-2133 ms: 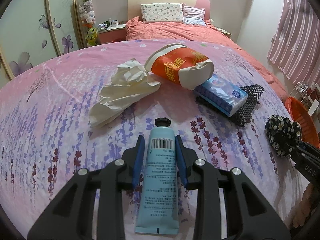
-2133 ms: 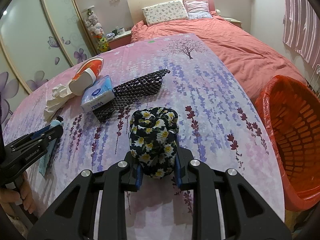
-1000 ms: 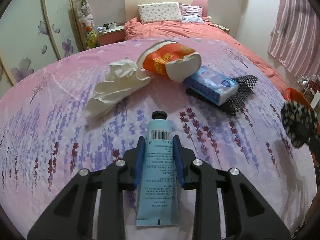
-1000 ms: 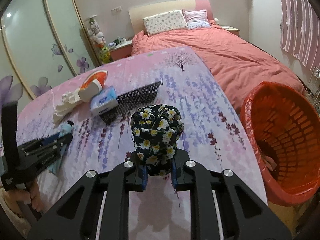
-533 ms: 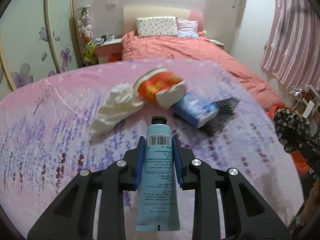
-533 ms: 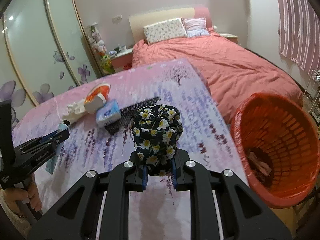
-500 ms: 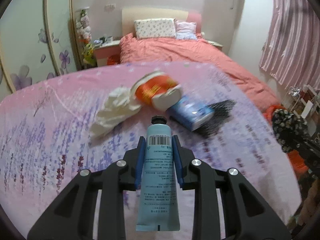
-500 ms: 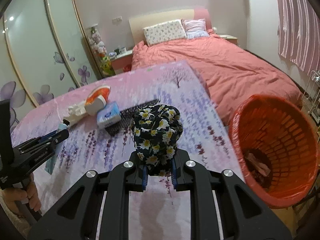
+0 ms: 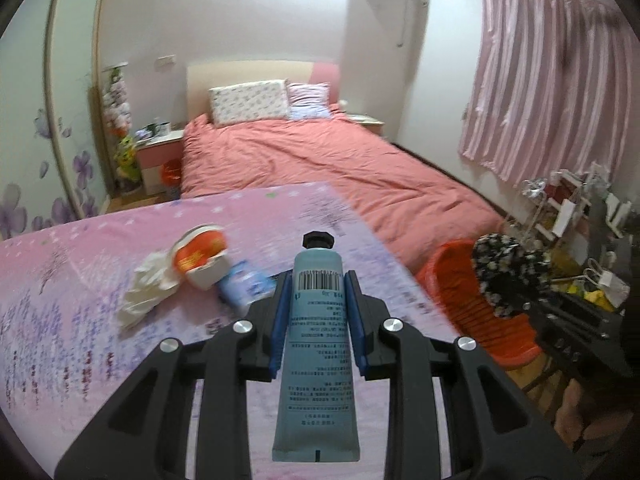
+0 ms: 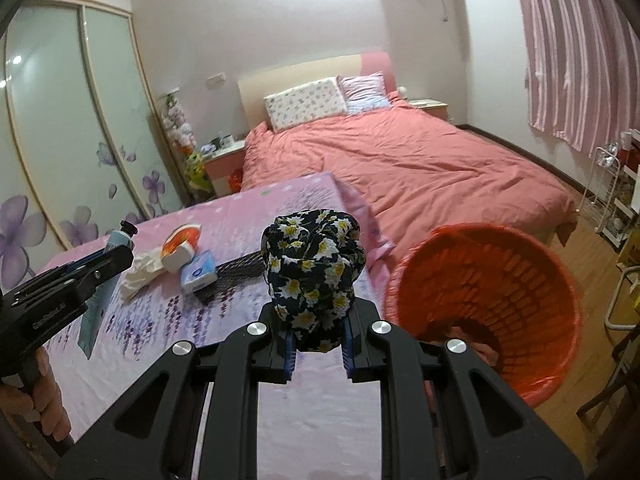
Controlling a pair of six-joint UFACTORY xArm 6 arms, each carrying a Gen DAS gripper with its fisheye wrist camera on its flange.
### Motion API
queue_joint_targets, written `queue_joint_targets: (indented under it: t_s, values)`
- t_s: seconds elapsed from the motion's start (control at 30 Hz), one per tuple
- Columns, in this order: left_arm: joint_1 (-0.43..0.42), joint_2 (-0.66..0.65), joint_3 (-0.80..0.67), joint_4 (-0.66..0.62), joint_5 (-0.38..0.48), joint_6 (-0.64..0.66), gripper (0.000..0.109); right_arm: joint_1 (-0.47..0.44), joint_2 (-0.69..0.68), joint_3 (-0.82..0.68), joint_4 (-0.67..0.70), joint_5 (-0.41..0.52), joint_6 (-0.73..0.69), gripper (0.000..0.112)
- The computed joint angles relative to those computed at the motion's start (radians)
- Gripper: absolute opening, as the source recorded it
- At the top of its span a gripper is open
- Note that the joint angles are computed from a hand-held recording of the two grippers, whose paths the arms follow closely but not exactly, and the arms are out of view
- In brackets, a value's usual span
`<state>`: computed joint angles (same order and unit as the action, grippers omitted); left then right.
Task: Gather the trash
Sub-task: 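Carry the tube and floral scrunchie over the orange basket with both tools, then open both tools to drop the tube and floral scrunchie into the basket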
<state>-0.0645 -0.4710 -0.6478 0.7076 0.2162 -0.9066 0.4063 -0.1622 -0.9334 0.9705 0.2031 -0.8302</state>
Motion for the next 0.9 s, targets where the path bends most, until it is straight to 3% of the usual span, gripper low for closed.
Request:
queue_joint_targets:
  t_s: [0.4,0.7,0.9]
  values:
    - [-0.146,0.176,-0.173,0.089,-0.046,-0.100,0.027,-0.092,0.022,-0.030,0.099,-0.024,-0.076,0.018]
    - [-0.227,0.360,-0.315,0.014,-0.103,-0.028,0.027,-0.165,0.099,-0.096,0.124,0.000,-0.067,0.018]
    - [-0.272,0.500,-0.416,-0.102,-0.124,0.083,0.027,-0.217,0.164,-0.149,0.136,0.028,-0.052,0.018]
